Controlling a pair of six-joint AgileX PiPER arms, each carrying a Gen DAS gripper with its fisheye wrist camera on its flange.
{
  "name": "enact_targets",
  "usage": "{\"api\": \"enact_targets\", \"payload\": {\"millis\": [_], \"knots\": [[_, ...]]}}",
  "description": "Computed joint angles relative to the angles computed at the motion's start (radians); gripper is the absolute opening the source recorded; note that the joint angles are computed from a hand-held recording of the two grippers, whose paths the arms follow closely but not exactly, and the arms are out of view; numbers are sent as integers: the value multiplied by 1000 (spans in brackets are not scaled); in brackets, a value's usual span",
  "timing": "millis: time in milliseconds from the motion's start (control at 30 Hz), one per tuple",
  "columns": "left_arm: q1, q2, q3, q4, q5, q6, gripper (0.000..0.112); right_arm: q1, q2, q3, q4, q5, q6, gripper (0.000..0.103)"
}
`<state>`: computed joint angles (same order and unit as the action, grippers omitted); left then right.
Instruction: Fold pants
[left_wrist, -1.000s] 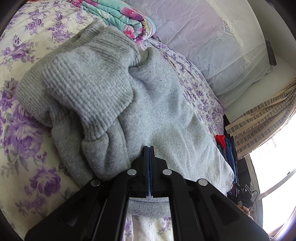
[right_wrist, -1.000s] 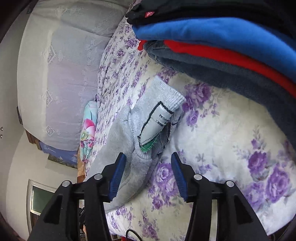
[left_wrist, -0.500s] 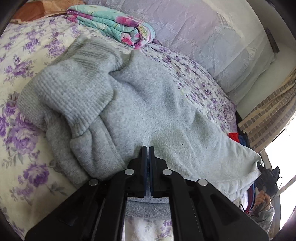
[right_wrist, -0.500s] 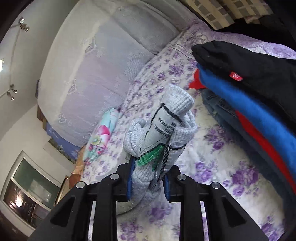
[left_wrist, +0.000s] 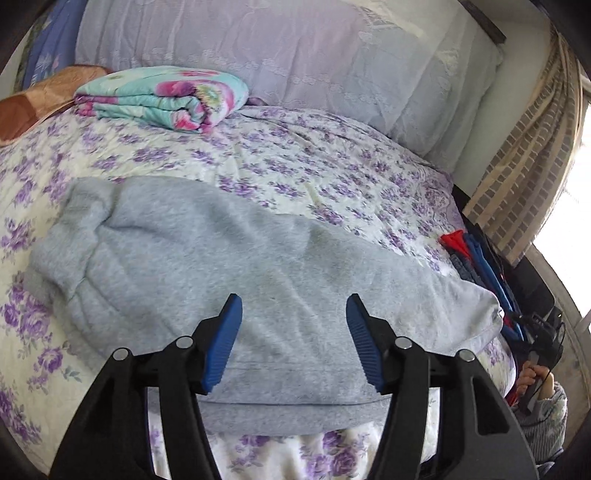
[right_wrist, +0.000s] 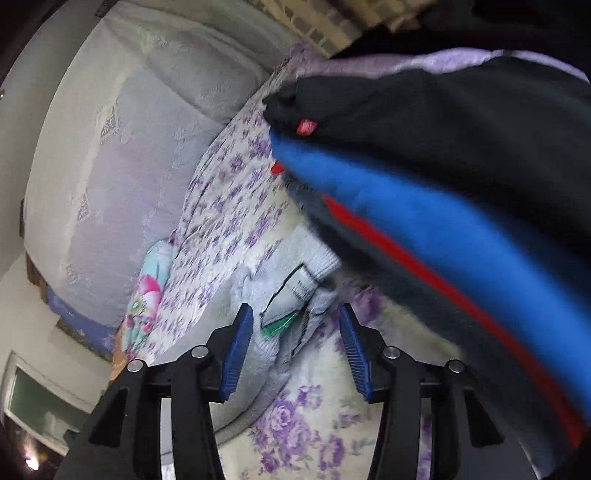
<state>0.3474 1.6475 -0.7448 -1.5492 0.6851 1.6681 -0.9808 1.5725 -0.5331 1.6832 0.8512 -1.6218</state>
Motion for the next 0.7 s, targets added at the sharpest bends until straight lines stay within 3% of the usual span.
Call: {"api": "enact_targets", "payload": {"millis": [100,167,267,467,567,633,700], "knots": [[-91,60,-54,45,-130,-77,62,72,-106,9,4,21,-46,50],[-98,117,-81,107,-169,-157,60,254,-128,-34,-15,-6,-5,50],[-35,122,-50,100,-129,-96,44,554,-36,-190,-122,-3,98,50],[120,123,-26,195,27,-135,31,1077,271,-613,-334,-116,397,50],[147,119,-25,228,59,-159,30,1208,441,-868,-512,-109,639,54],[149,100,-21,250,58,-186,30,1248,577,-1049,-668,-39,839,63],[156,72,-22,266,70,-224,33,1236,693,-1185,-751,51,1001,59]]}}
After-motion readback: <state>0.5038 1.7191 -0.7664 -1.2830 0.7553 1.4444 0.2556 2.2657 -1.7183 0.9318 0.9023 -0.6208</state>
